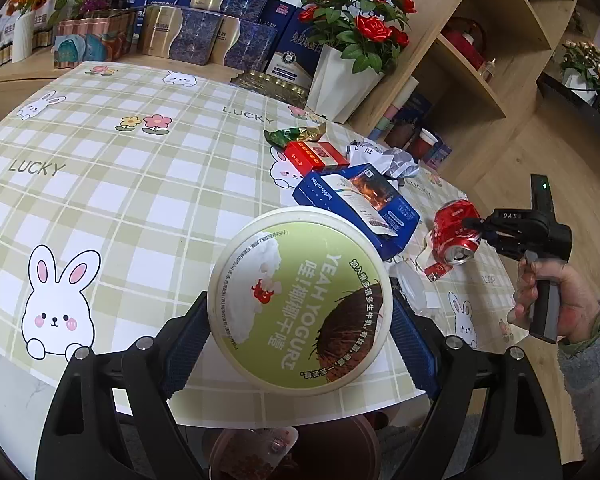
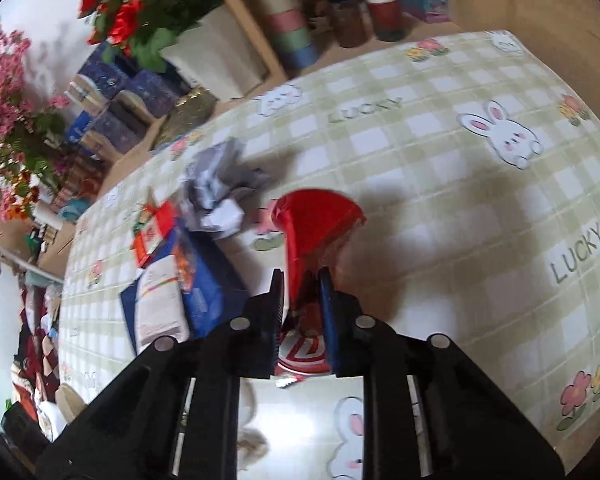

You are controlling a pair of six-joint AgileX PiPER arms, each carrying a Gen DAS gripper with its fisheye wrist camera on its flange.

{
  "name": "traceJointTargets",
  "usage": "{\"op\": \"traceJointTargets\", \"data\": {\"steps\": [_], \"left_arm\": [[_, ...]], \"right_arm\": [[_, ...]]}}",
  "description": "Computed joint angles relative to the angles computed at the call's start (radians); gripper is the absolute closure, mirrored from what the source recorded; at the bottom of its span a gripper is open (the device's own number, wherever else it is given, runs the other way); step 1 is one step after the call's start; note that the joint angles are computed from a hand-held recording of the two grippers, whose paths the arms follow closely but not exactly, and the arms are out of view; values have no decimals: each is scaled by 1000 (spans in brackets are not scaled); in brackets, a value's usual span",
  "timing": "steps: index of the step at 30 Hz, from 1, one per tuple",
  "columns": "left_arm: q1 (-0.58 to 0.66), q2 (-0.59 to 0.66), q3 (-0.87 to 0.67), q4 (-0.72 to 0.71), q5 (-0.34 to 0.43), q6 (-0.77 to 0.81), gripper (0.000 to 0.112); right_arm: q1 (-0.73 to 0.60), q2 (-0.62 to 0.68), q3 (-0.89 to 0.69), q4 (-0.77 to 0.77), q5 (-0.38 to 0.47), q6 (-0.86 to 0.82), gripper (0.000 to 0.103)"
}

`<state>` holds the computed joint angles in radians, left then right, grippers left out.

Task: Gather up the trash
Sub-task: 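Lift the crushed red can and carry it down over the floor bin with the right gripper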

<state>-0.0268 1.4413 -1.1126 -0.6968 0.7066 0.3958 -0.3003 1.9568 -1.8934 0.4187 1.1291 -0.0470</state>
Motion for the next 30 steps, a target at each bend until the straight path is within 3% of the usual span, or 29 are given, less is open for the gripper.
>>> {"op": "traceJointTargets", "data": {"steps": [8, 17, 30], "left_arm": [[-10, 4, -3, 18, 2, -17, 29], [-11, -28, 2, 30, 11, -28, 29], [25, -205, 62, 69, 108, -55, 29]], "right_arm": [[-69, 12, 78, 65, -52, -10, 87], [-120, -106, 256, 272, -153, -116, 89], [-114, -426, 568, 450, -98, -273, 89]]}}
